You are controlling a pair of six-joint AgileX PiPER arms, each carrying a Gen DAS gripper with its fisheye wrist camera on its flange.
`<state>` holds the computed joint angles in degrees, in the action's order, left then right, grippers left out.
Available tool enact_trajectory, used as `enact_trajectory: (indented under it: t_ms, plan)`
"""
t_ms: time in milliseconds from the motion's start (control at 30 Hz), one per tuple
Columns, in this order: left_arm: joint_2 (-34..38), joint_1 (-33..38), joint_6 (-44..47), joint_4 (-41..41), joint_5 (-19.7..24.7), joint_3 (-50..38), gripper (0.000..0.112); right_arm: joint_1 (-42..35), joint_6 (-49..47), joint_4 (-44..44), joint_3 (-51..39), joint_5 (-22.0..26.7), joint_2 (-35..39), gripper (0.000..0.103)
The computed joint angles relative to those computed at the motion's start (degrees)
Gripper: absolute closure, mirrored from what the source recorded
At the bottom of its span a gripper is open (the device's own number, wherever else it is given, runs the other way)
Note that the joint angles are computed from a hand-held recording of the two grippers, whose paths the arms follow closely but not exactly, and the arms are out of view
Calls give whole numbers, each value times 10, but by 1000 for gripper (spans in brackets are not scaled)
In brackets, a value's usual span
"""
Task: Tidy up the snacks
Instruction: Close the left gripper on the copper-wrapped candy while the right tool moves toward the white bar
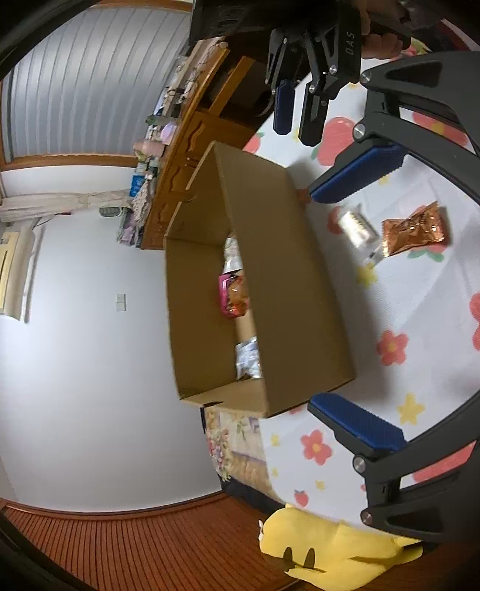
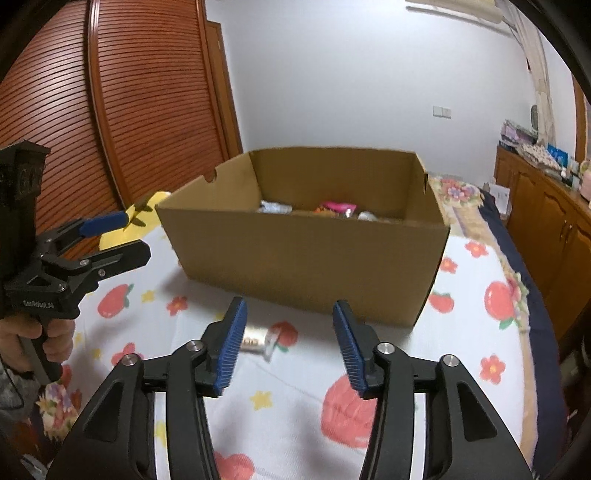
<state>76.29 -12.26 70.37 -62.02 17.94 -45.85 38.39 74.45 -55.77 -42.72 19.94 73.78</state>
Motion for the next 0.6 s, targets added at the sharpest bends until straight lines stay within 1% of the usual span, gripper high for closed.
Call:
enact_trajectory:
  t_ms: [100, 167, 233, 300, 333, 400, 567, 600]
  plan:
    - [5, -11, -8, 11, -5, 12, 9, 16, 49, -39, 15, 15, 4, 47]
    - [5, -18, -10, 14, -9, 20, 9, 25, 79, -60, 25, 22, 8, 42]
    - [8, -25, -11, 17, -12, 28, 9, 30, 96, -70, 33, 21, 11, 40]
    - [11, -34, -26, 31, -15, 34, 9, 35, 114, -80, 41, 24, 11, 36]
    - [12, -38, -34, 40, -17, 37, 9, 39, 126, -88, 45, 28, 11, 32]
    - [15, -50, -61, 66, -26, 44, 10, 46, 145, -99, 53, 32, 9, 31]
    - [28, -65, -101, 114, -14, 45, 11, 52, 162, -99, 67, 28, 10, 31]
    - [32, -72, -128, 141, -12, 43, 11, 54, 165, -101, 68, 30, 12, 31]
